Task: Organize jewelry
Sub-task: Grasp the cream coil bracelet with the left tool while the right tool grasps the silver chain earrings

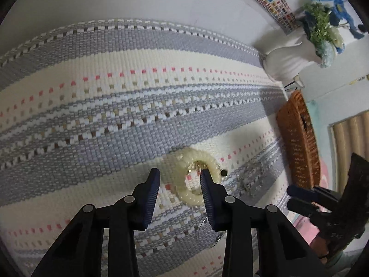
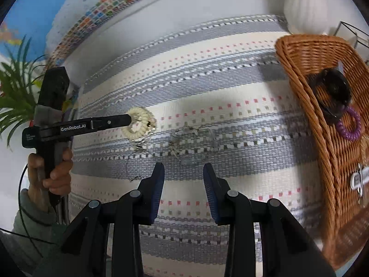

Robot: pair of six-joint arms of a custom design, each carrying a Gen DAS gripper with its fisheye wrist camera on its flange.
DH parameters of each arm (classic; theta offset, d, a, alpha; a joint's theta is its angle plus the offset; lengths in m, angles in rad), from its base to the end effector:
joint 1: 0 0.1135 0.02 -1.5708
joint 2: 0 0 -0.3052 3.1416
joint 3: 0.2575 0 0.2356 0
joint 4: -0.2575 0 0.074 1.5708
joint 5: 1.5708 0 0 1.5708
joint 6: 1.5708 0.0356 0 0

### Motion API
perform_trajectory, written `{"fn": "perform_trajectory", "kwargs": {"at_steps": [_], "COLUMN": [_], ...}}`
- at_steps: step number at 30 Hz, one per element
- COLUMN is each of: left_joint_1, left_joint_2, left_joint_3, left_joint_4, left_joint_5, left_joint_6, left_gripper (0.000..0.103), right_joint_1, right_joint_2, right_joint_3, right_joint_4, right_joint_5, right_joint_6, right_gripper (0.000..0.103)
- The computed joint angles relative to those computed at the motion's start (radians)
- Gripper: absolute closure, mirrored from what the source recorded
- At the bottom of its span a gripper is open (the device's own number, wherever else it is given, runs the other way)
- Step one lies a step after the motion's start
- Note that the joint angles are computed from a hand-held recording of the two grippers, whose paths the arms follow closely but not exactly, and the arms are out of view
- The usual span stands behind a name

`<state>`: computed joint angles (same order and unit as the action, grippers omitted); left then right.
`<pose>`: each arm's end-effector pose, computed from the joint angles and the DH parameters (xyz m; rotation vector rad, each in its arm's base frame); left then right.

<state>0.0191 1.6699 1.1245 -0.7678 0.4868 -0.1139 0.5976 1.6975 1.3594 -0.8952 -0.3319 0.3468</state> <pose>0.3032 -0.0109 0.2483 -0.0970 2.8233 -0.7177 0.2655 0.1947 0.2957 -0.4478 2.8860 0.6617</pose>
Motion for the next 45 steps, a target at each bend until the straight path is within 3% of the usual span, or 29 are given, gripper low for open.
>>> {"fn": "perform_trajectory", "kwargs": {"at_steps": [5,7,9,17,21,26,34,35,38,39,45], "left_joint_1": [0.025,0.032,0.043,0.017,-0.021,-0.008,-0.042,-0.045,-0.078,-0.092,-0.075], "left_joint_2": [0.025,0.025,0.024,-0.010,-0.015,-0.008,-0.009,-0.008,-0.010,-0.013,-0.053], "left_joint_3": [0.017,0.020,0.015,-0.004,-0.002,0.004,-0.001,0.000,-0.003,-0.004,-0.027], "left_joint_4": [-0.022,-0.030,-0.032,-0.023,-0.012,-0.026,-0.002,-0.002,0.015,0.017,0.031], "left_joint_5": [0.035,0.022,0.020,-0.044,-0.094,-0.076,-0.113,-0.112,-0.150,-0.169,-0.150], "left_joint_6": [0.026,0.039,0.046,0.045,0.032,0.031,0.013,0.015,-0.005,-0.007,-0.012], "left_gripper": [0.070,0.080,0.084,0.084,0.084,0.084,0.084,0.084,0.084,0.089,0.092], "right_joint_1": [0.032,0.030,0.026,0.035,0.055,0.105,0.141,0.151,0.185,0.189,0.168], "right_joint_2": [0.046,0.065,0.080,0.162,0.180,0.237,0.280,0.284,0.308,0.311,0.287], "right_joint_3": [0.023,0.025,0.026,0.118,0.170,0.238,0.255,0.263,0.298,0.305,0.279], "right_joint_4": [-0.021,-0.017,-0.011,-0.039,-0.056,-0.081,-0.096,-0.103,-0.128,-0.134,-0.125], "right_joint_5": [0.077,0.087,0.096,0.154,0.102,0.083,0.198,0.213,0.294,0.305,0.265], "right_joint_6": [0.030,0.056,0.075,0.061,0.039,0.016,0.002,0.002,0.002,-0.001,0.005], "right_gripper": [0.065,0.065,0.065,0.065,0.065,0.065,0.067,0.067,0.081,0.090,0.093]}}
